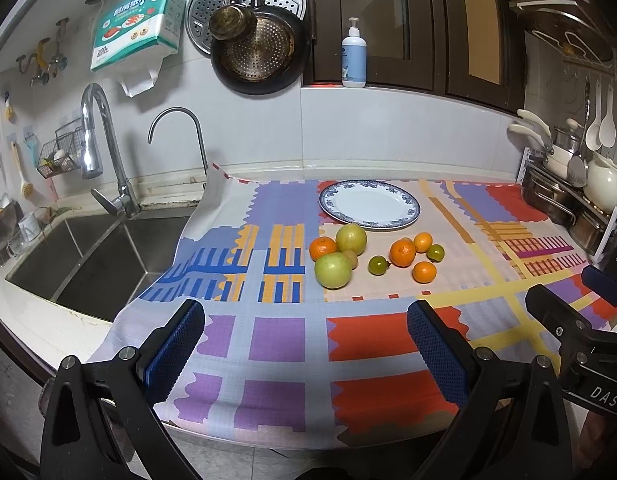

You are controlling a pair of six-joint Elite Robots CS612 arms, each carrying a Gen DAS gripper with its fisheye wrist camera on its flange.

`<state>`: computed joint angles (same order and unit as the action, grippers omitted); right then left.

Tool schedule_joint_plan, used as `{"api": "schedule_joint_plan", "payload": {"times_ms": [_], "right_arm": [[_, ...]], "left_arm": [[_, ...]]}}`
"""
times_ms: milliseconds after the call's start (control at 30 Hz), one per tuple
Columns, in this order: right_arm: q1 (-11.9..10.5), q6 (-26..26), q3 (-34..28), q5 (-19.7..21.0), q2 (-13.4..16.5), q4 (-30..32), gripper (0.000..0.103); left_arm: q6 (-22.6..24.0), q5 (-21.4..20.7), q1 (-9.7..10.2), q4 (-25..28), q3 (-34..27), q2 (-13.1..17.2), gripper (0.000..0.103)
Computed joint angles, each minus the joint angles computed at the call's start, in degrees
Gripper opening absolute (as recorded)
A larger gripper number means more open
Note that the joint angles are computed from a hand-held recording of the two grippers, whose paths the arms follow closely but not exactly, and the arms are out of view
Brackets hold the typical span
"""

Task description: Organize fruits

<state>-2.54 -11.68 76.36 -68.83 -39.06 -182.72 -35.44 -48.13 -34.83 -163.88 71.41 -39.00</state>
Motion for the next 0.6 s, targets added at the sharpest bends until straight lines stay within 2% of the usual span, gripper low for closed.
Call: {"api": "schedule_joint_plan", "payload": {"times_ms": [600], "right_arm": [[-0.04,-0.22,-0.29,-0.12,0.11,0.96,0.102]], "left_arm": [[0.30,-0.43,0.05,0.14,-0.44,0.09,0.103]]}}
